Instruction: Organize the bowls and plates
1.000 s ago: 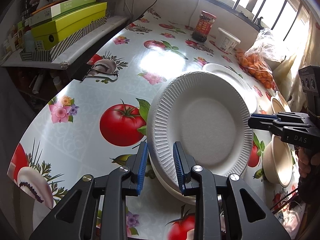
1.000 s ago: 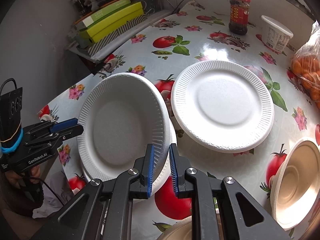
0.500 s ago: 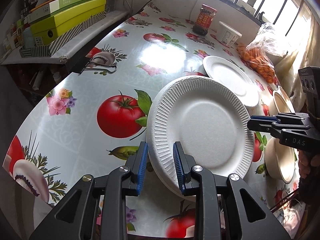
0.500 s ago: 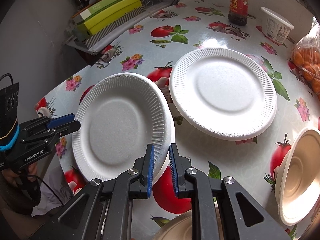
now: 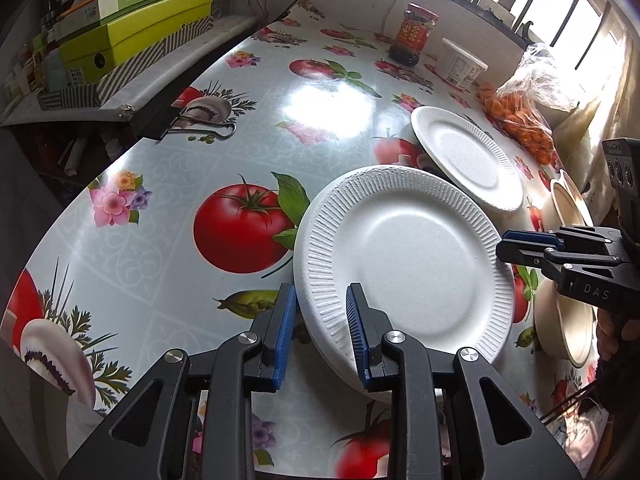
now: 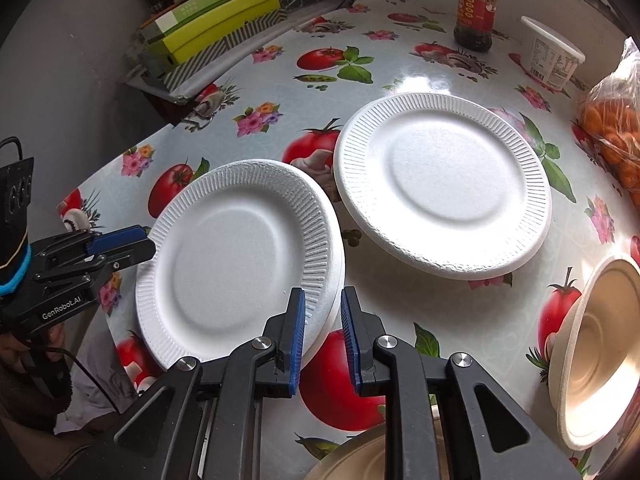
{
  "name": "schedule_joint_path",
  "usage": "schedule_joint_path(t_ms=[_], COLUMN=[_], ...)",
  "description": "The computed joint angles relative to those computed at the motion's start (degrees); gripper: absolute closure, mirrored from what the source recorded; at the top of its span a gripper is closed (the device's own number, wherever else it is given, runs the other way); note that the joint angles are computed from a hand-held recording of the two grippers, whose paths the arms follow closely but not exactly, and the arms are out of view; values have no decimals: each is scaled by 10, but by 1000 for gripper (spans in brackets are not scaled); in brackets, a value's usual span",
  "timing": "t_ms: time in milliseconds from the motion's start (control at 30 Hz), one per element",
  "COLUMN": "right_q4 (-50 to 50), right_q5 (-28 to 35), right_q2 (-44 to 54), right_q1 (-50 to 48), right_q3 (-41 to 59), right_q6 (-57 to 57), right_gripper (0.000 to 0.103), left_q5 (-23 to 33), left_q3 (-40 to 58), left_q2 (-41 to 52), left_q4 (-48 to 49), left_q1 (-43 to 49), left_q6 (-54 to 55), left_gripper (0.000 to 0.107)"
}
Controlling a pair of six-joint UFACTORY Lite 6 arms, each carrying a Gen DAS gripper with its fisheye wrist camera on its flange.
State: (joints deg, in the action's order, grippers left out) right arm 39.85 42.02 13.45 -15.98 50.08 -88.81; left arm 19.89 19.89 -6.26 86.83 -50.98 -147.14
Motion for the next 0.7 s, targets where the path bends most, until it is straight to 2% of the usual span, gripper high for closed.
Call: schedule_joint_path(t_ms=[300,700], right_q4=[58,148], right_q5=[-39,-54], right_q2=[-70,-160], right_q1=[-7,-26], right_q3=[-57,-117], right_q6=[-70,-178], right_gripper=[64,62], left_q5=[30,42], left_q3=[2,41], left_q2=[-13,7], left_q4=[-44,-46], left_q1=[-12,-18], left_q6=[36,57], left_gripper=[79,78])
